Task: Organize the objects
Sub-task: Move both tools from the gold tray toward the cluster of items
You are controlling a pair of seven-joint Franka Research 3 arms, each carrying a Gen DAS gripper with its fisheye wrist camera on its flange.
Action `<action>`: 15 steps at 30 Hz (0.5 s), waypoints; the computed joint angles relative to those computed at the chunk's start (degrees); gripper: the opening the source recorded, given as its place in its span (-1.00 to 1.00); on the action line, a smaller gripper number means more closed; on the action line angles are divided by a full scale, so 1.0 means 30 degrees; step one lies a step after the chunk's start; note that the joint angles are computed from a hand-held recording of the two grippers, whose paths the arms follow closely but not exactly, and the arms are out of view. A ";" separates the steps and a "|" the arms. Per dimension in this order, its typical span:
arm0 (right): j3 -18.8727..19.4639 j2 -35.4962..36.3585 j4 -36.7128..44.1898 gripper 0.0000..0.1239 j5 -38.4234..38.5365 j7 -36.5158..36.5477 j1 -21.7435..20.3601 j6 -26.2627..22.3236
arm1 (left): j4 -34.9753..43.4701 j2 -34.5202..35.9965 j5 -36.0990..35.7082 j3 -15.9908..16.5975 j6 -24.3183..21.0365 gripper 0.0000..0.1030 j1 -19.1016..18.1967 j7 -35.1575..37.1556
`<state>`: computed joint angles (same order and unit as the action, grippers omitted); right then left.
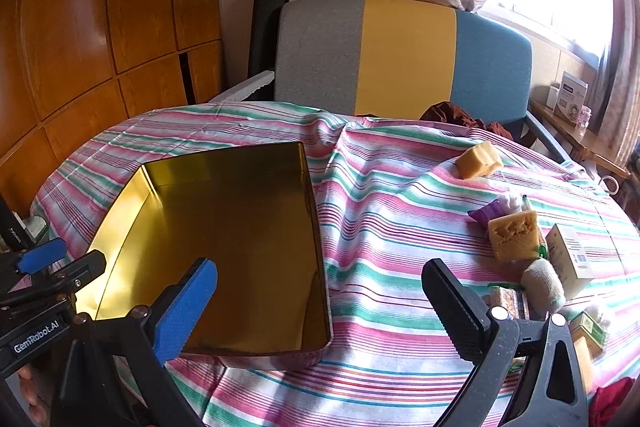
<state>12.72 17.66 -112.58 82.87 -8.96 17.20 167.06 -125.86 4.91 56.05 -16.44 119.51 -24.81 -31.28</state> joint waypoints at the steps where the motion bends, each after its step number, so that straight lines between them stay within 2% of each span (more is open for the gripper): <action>1: -0.0017 0.0014 0.0018 0.66 0.0027 0.0005 -0.0023 0.0040 | 0.0091 0.0078 0.0054 0.0015 0.0076 0.24 0.0012 0.0107; 5: -0.0130 0.0152 0.0254 0.66 -0.0084 0.0377 -0.0164 0.0207 | 0.0355 0.0331 0.0202 0.0093 0.0387 0.24 0.0011 0.0476; 11: -0.0336 0.0473 0.0763 0.66 -0.1183 0.1708 -0.0588 0.0108 | 0.0224 0.0403 0.1173 0.0306 0.2438 0.24 0.0184 0.0680; 15: -0.0552 0.0786 0.1304 0.66 -0.2349 0.3413 -0.1118 0.0166 | -0.0776 -0.0021 0.4355 0.0807 0.7624 0.25 0.0865 -0.1454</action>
